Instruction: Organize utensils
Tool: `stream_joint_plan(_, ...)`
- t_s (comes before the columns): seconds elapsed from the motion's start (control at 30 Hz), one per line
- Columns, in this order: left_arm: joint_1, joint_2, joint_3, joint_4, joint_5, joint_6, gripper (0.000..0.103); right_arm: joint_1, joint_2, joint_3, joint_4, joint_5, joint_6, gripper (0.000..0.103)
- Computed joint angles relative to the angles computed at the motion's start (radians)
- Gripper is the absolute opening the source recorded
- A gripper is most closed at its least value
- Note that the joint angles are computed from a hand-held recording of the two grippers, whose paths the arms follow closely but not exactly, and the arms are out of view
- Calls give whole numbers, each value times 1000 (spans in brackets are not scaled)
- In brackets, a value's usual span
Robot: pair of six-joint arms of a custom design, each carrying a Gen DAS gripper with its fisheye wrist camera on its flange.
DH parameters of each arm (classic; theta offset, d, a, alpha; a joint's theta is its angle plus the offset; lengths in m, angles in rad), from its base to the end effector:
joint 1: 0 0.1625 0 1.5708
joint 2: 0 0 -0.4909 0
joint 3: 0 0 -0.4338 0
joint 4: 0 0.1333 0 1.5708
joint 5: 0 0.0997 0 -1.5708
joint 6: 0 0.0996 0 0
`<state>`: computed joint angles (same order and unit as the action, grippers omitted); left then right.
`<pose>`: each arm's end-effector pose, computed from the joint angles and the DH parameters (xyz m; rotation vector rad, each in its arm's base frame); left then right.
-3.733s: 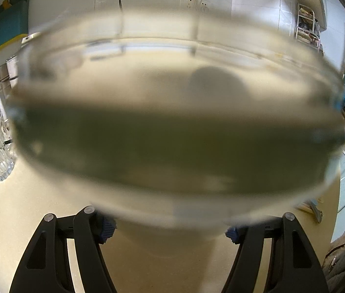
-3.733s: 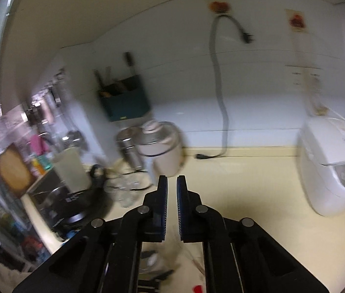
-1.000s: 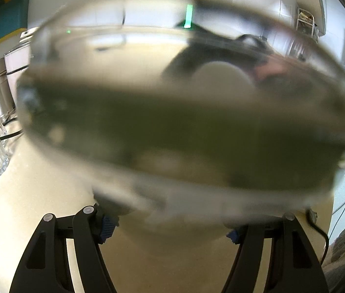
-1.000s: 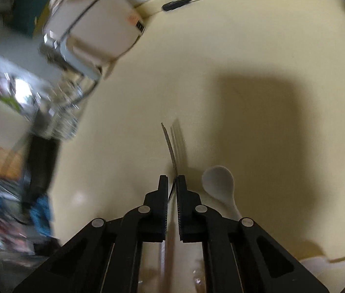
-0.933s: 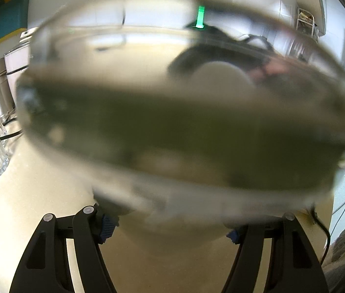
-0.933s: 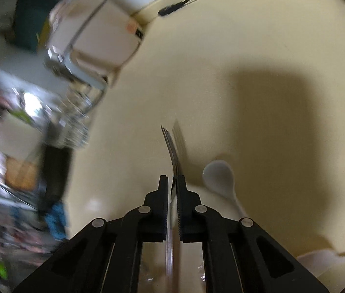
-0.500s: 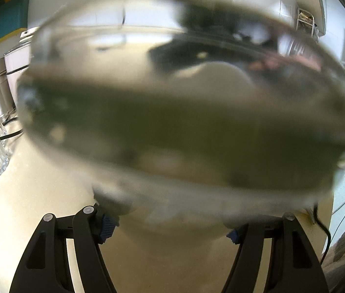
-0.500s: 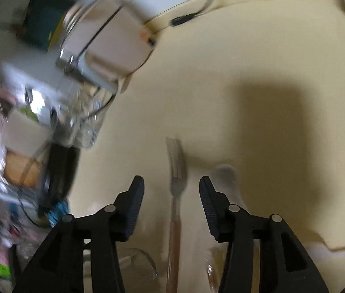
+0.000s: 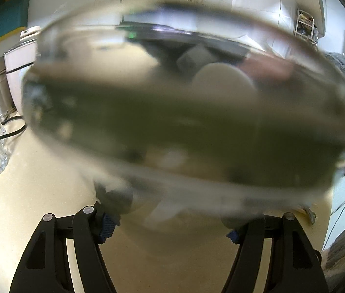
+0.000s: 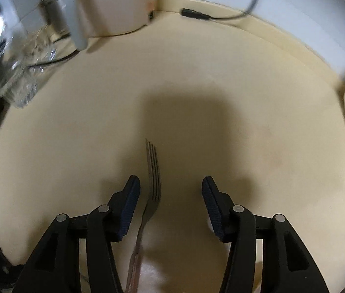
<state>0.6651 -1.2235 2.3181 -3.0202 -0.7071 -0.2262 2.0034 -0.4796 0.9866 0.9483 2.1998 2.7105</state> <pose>-0.2502 -0.4619 0.2125 0.6177 2.3475 -0.9639 0.3718 -0.6269 0.0869 1.0073 -2.2985 0.1457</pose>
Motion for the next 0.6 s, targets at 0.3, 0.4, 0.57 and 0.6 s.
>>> stream_joint_plan(0.3,-2,0,1,2,1,-2,72,-21,-9,-3,43,-115,37,2)
stream_joint_plan(0.4,-2,-1,1,2,1,-2,72,-44,-64,37,20,-228,68,2)
stream_joint_plan(0.57,-1,-1,1,2,1,-1,72,-63,-180,119,-61,-359,100,2)
stream_joint_plan(0.6,-2,-2,1,3,2,-2,72,-63,-206,138,-80,-375,104,2)
